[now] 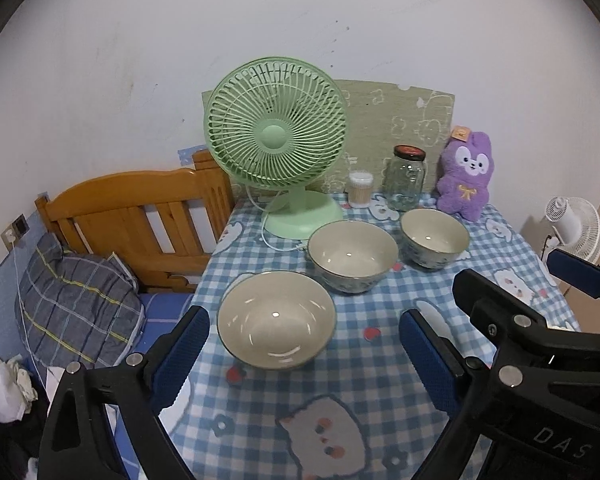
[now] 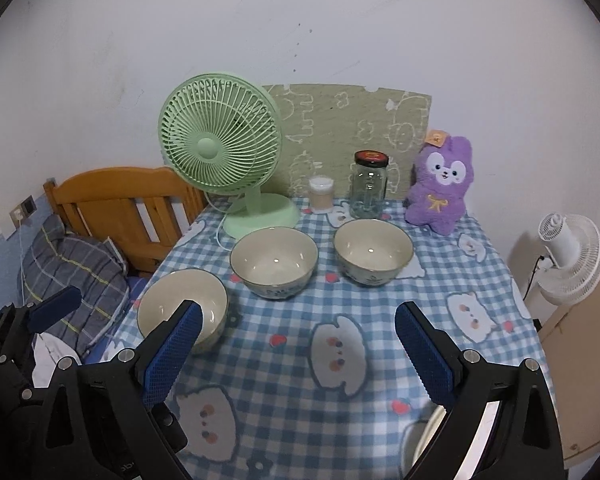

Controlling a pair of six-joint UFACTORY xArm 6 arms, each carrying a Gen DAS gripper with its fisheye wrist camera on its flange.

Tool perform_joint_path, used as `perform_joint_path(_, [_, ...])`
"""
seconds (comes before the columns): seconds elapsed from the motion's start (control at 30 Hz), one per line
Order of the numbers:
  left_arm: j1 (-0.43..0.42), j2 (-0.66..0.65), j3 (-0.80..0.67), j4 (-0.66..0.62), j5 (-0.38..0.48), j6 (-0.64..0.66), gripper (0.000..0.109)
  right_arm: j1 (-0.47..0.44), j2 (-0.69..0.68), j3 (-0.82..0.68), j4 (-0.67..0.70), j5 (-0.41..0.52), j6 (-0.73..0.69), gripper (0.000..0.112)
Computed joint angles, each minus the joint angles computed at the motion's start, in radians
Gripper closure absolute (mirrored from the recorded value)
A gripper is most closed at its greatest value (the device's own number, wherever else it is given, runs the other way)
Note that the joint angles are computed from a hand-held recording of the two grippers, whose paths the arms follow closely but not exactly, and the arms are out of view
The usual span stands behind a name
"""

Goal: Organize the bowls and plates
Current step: 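Move both tools toward the large plain beige bowl with green rim, then grip the beige bowl's rim with the left tool while the right tool grips beside it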

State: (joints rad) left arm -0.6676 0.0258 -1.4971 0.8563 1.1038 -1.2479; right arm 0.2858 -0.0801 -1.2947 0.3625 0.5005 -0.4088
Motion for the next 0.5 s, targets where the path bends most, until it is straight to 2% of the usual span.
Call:
perform_joint_path(0.33, [0.095,-0.004,0.040,-0.037,-0.084,0.067,0.014,0.045,0.133,-0.114,-0.044,0.011,0.096,0.014])
perform_joint_path(0.47, [0.135,-0.008,0.067,-0.046,-0.122,0.087,0.014,0.068,0.172,-0.132,-0.079,-0.013,0.146,0.014])
perform_joint_path(0.5, [0.145,-0.009,0.075,-0.046,-0.133,0.092,0.017,0.075,0.183,-0.137,-0.084,-0.020,0.155,0.014])
